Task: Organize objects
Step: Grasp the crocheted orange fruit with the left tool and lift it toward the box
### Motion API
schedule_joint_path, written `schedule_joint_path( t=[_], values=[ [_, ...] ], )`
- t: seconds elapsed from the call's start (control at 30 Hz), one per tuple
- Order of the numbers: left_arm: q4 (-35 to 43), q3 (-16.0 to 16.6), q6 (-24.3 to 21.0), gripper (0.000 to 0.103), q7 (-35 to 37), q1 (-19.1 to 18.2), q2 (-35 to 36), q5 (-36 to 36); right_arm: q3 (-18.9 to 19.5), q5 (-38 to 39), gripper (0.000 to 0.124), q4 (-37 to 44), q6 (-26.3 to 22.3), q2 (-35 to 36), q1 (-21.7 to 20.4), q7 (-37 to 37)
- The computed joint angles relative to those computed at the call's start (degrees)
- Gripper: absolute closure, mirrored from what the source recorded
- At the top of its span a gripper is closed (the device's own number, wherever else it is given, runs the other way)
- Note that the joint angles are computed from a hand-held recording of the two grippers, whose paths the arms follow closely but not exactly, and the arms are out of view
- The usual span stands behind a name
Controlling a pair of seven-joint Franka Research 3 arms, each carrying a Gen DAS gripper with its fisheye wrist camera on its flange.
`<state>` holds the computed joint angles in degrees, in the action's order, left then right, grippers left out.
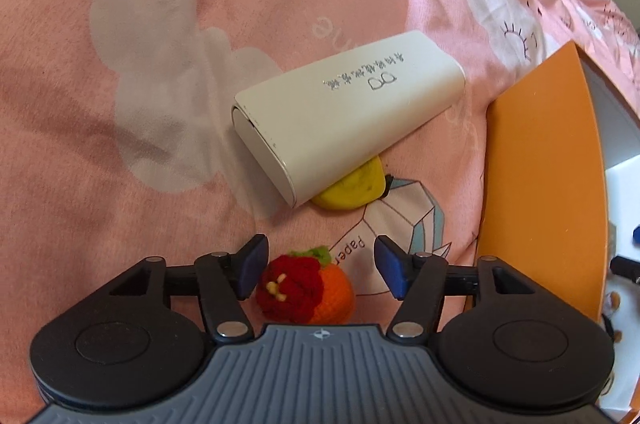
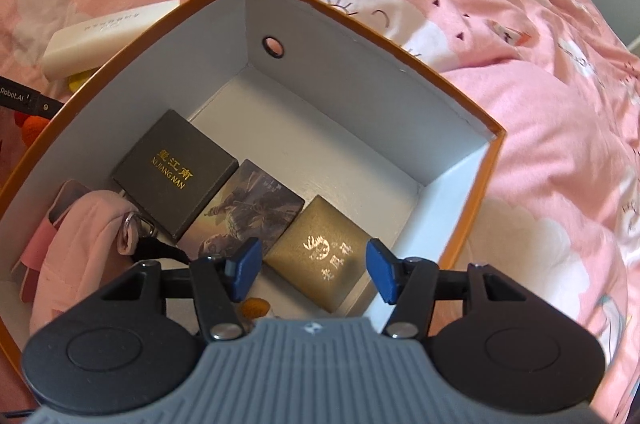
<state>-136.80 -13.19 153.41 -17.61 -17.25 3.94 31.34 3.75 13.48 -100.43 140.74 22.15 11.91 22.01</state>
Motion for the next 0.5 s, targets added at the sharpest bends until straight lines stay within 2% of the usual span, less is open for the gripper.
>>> schedule_joint_path(
  t=[0.17,0.33,0.5],
  values=[
    [1.5,-0.6,-2.1,0.032,6.0,-0.1,1.1,-4.1,0.0,-2.5,0.065,3.8,-1.2,3.4,1.0,-2.6],
    [1.9,-0.8,-2.6,0.029,11.1,-0.1,1.1,-7.6,-0.7,-5.6,0.064,10.1,-7.6,7.4,1.9,-2.8],
    [1.1,-1.0,-2.7,0.028,14.2,0.0,-0.5,-11.3,-1.1,-8.5,0.071,10.2,-10.0,7.2,2.3,-4.9]
  ],
)
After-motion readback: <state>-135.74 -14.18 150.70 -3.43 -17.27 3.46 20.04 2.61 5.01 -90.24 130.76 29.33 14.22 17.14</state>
